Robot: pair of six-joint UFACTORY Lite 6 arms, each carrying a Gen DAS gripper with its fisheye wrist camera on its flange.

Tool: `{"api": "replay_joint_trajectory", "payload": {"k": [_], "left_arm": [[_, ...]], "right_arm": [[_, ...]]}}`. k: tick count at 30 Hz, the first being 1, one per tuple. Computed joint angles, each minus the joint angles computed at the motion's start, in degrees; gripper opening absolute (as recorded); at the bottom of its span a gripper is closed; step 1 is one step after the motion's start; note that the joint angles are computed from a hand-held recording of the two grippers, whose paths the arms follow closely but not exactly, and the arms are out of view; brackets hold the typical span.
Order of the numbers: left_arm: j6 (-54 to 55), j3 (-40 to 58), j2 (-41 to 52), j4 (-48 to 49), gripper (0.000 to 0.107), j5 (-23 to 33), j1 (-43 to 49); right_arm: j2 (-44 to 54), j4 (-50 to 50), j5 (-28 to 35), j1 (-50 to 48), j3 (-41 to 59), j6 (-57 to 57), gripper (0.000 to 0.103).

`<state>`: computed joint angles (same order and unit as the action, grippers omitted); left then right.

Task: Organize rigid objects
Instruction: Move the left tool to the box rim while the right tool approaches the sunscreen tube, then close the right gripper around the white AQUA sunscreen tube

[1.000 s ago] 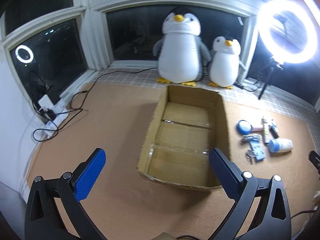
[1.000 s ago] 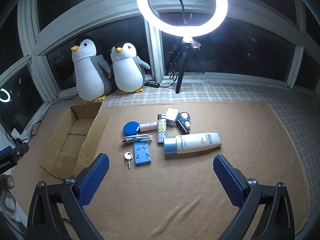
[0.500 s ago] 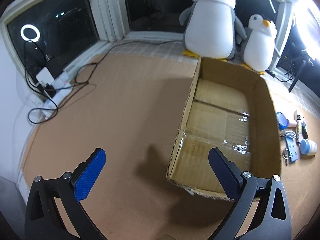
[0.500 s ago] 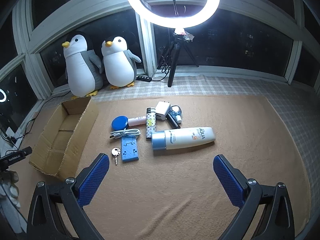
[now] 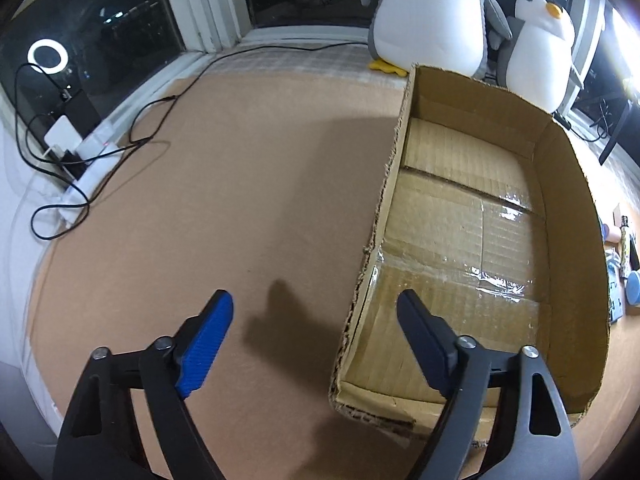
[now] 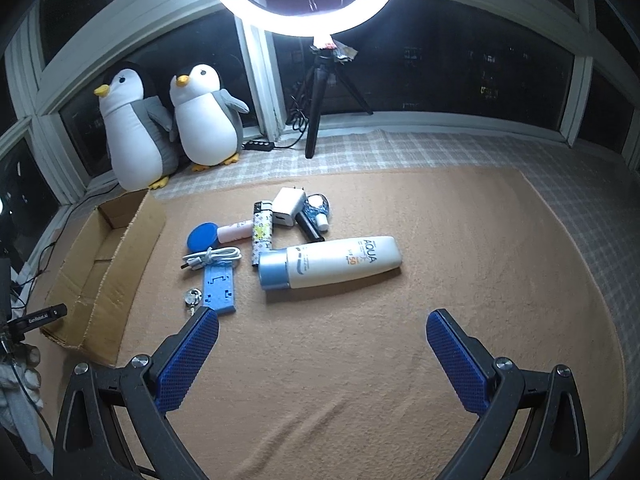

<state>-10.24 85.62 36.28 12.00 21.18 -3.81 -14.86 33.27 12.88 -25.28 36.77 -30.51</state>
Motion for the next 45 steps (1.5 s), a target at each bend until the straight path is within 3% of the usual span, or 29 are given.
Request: {"api": "replay_joint_trajectory", "payload": {"k": [4,6,12,17,25,33,36,40,45], "left_arm": [[0.8,1.8,1.9,-0.5,0.060,0.9,-0.3],[1.8,2.7,2.9,-1.4,0.047,1.5,-0.3],[5.5,3.2,3.7,-3.9,0.031,1.2,-0.4],[6.5,3.1,3.6,-4.8,0.030,0.9,-0.1],[7.0,2.1,2.9,-5.4,0.030,0.3,0.0],[7.5,2.1,3.0,-5.9,0.030,0.0,0.2],[7.0,2.0,3.0,-5.3,0.030,-0.2,0.1],[6.9,1.8,2.9,-5.4,0.030,-0.2,0.0],[6.7,1.8,2.8,-5.2,0.030,-0.2,-0.1]], "right_arm": [[3.2,4.9,1.4,-1.5,2.1,-4.4,0.103],[4.6,5.5,1.5,-1.5,3.2,-4.8,0.103],[10.8,4.5,1.1,0.5,9.5,-3.8,0.103],[19.4,9.1,3.7,0.9,17.8,-7.8,0.097],[37.3,9.4,14.5,1.1,36.7,-6.0,0.051],[52.1,11.4,24.2,0.8,52.1,-2.2,0.036],[55.9,11.1,26.5,0.8,56.5,-0.2,0.035],[57.9,11.5,29.0,0.5,58.2,-0.1,0.035],[55.1,12.0,29.3,-0.5,53.5,-3.4,0.035]]}}
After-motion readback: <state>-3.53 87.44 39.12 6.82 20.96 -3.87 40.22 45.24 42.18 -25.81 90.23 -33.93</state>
